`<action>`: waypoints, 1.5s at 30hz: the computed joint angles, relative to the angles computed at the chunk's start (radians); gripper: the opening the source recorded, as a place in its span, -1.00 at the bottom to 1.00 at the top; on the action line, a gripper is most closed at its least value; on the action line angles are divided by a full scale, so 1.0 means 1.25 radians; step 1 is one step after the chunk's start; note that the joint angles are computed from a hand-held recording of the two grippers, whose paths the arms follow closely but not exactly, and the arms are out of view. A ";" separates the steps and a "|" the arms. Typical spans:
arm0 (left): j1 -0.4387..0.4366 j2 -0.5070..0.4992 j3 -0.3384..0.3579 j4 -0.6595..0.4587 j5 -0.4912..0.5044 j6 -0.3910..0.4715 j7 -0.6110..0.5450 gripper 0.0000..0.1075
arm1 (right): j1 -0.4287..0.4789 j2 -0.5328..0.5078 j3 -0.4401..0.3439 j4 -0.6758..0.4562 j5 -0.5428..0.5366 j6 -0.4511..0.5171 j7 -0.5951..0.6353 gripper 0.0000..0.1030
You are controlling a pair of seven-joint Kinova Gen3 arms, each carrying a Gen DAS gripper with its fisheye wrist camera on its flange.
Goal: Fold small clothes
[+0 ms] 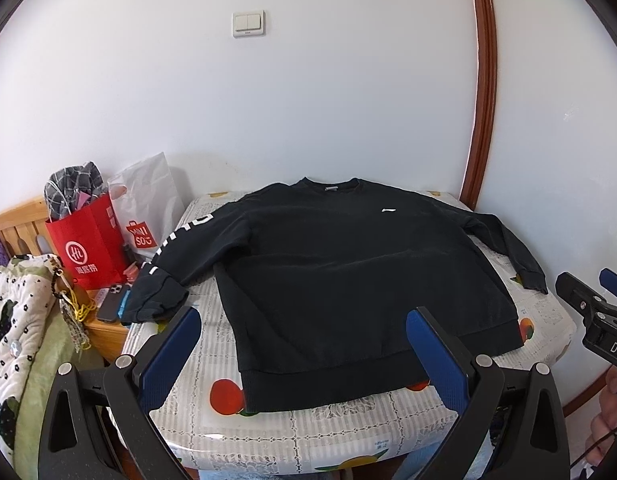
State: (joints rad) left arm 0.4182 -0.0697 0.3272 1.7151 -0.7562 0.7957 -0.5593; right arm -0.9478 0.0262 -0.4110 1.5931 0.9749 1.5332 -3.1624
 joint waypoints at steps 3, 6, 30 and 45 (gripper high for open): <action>-0.008 0.007 -0.012 0.005 0.008 -0.021 -0.008 0.91 | 0.009 0.003 0.008 0.007 -0.003 -0.026 0.013 0.98; -0.009 0.020 -0.015 0.005 -0.007 -0.021 0.000 0.91 | 0.026 0.009 0.023 0.010 -0.017 -0.064 0.031 0.98; -0.106 0.300 -0.263 -0.118 0.153 -0.038 -0.195 0.89 | 0.178 0.139 0.180 0.057 -0.151 -0.473 0.153 0.67; -0.070 0.394 -0.365 -0.166 0.136 -0.069 -0.168 -0.01 | 0.182 0.264 0.263 -0.036 -0.286 -0.571 0.336 0.58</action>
